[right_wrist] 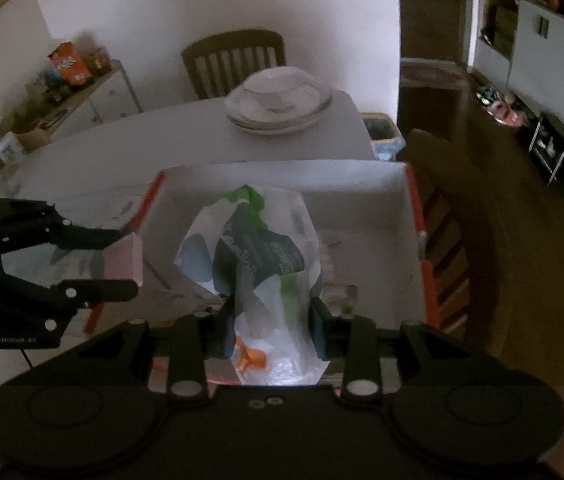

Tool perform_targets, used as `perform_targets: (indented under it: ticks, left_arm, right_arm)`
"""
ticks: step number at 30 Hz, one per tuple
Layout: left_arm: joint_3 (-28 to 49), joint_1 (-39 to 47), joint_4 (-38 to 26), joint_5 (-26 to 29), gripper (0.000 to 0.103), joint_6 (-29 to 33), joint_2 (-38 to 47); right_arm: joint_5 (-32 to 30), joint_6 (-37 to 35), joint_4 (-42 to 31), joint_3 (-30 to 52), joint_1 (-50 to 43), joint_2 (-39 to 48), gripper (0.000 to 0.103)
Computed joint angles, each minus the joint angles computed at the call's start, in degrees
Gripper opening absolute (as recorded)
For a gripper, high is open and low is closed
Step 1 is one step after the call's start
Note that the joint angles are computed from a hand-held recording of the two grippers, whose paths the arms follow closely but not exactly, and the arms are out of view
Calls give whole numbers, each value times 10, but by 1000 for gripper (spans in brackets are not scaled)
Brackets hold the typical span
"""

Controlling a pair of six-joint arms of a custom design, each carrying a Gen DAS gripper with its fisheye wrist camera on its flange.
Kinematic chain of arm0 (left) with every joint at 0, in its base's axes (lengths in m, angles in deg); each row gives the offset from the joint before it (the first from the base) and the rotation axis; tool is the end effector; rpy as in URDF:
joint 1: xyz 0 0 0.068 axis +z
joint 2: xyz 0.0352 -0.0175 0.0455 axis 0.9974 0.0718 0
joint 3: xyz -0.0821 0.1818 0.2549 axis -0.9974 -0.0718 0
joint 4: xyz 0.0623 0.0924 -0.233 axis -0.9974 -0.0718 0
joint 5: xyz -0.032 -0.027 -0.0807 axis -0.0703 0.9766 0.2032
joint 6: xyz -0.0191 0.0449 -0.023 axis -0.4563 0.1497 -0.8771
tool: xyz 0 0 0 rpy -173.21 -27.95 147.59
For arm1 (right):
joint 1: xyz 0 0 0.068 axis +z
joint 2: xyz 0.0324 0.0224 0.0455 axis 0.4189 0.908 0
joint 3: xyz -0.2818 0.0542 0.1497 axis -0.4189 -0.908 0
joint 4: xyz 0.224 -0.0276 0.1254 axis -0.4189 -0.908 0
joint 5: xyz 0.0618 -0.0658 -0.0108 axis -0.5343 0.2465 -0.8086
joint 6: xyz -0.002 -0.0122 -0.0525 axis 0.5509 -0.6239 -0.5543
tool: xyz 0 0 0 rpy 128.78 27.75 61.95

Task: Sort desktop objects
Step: 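Carry the plastic bag over the box while the left gripper carries the pink tray, then lower the plastic bag into the box while the left gripper drops the pink tray in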

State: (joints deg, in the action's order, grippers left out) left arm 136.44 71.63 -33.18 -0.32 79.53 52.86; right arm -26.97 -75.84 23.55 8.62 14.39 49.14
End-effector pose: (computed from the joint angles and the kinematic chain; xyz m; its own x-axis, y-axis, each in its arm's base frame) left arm 0.3820 -0.1132 0.2207 -0.4513 0.5372 -0.7126 0.7787 0.6271 -0.0204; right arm 0.2582 -0.0426 0.2905 -0.7922 0.0375 -0.6091 0.0185 0.9991 0.0374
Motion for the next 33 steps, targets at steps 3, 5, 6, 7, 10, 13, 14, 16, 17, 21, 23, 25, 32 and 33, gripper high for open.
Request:
perform_targets:
  ticks: [3,5,6,7,10,13,14,16,17,21,23,25,32,33]
  left_arm:
    - [22,-15,4,-22,45,-2,26]
    - [34,-25,8,-38,45,-4,44]
    - [43,-29,6,-44,45,-5,53]
    - [50,-33,6,-52,45,-7,62]
    - [80,-43,-9,-67,45,-10,90]
    - [111,-52,-27,-82,45,-20,118]
    - [120,-53,-33,-84,45,-22,126]
    - [137,-57,-43,-94,45,-25,140]
    - [145,-58,-49,-96,45,-27,147]
    - [181,-61,-80,-103,45,-38,176]
    - [196,-62,-93,-107,45,-39,187]
    - [210,-63,-108,-112,45,-39,198]
    - [261,-73,-163,-130,45,-41,232]
    - [264,-74,-166,-130,45,-40,234]
  right_arm:
    - [-4,-15,2,8,-18,19,35]
    - [-7,-24,5,13,-27,30,35]
    - [-8,-27,6,17,-31,36,35]
    - [-11,-30,6,22,-35,42,35]
    - [-14,-40,5,38,-38,63,35]
    - [-11,-53,7,56,-36,89,35]
    - [-11,-57,7,63,-38,97,35]
    - [-12,-63,4,79,-40,118,36]
    - [-12,-65,3,86,-40,128,36]
    - [3,-74,9,94,-34,152,36]
    - [9,-79,14,91,-34,159,36]
    - [11,-81,16,90,-37,164,36]
    - [21,-90,25,76,-34,174,37]
    - [20,-92,27,71,-34,174,37]
